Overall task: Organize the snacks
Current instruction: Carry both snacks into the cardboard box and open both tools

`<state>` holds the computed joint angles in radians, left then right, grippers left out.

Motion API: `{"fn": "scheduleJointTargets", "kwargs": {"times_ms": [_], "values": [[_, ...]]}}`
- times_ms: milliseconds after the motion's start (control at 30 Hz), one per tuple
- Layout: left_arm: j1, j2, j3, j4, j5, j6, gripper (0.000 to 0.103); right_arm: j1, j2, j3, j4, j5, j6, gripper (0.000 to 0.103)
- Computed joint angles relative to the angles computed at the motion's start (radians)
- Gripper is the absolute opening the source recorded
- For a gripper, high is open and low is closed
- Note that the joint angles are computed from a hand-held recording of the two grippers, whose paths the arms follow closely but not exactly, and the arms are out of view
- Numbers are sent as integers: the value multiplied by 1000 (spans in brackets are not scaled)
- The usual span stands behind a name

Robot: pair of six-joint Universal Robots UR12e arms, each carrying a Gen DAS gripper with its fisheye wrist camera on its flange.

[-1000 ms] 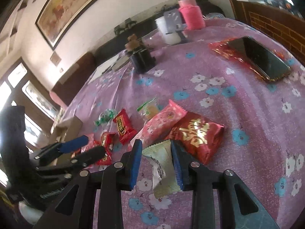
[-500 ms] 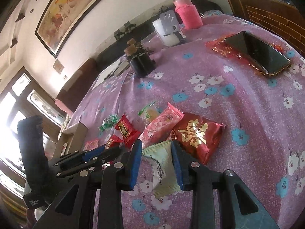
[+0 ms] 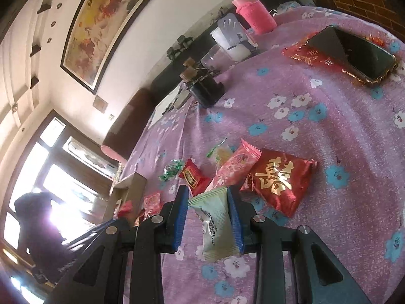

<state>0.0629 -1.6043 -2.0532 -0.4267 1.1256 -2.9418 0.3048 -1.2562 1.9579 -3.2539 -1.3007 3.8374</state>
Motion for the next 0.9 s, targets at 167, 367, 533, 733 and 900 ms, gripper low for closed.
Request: {"fn": "scheduleJointTargets", "kwargs": {"times_ms": [167, 367, 533, 733, 900], "values": [[70, 37, -37, 16, 8, -15, 16, 7, -4, -4, 36, -37, 5, 32], [166, 40, -41, -14, 44, -48, 16, 48, -12, -57, 128, -77, -53, 32], [229, 15, -31, -54, 49, -94, 16, 112, 24, -179, 240, -70, -153, 32], [265, -25, 4, -98, 59, -140, 16, 185, 125, -375, 401, -24, -247, 32], [275, -57, 42, -147, 80, -160, 16, 239, 228, -553, 576, -21, -316, 31]]}}
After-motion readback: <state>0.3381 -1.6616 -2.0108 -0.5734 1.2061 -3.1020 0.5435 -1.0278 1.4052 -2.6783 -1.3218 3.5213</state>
